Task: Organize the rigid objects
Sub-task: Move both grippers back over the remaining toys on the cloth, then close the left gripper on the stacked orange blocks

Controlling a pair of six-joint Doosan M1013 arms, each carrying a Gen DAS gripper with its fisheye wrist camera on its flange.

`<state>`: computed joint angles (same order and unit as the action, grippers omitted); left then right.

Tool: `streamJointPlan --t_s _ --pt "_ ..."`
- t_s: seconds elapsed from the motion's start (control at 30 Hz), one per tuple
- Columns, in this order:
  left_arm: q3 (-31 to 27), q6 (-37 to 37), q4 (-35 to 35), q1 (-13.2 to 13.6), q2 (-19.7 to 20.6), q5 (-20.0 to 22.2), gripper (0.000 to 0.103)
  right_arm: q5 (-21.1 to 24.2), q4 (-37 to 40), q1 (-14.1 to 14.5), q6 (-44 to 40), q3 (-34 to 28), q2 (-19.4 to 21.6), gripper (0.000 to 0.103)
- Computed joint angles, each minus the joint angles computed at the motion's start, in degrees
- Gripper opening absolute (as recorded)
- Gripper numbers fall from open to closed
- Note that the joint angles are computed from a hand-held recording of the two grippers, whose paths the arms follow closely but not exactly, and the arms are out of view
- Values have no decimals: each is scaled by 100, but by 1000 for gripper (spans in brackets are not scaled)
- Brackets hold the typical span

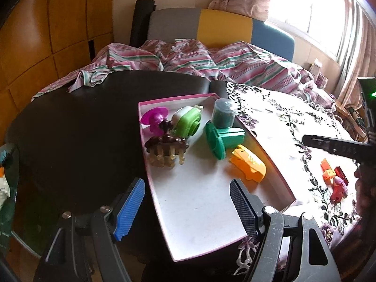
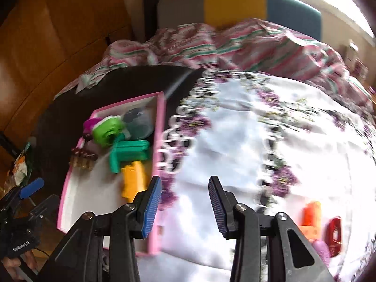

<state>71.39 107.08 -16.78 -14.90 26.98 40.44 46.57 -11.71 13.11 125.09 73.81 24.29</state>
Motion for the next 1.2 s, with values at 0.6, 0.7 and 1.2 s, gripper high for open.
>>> streamJointPlan --t_s 0.6,0.7,1.2 --pt "-466 1496 -1093 -396 192 586 76 -350 -1125 -959 3658 1914 -1431 42" --pt "-600 1811 -1288 -523 275 881 76 -1159 -590 -1172 3966 2357 -1645 42" --pt "-1789 1741 -1409 -1238 1124 2686 66 -2255 -1143 -1222 5134 2869 -1900 42"
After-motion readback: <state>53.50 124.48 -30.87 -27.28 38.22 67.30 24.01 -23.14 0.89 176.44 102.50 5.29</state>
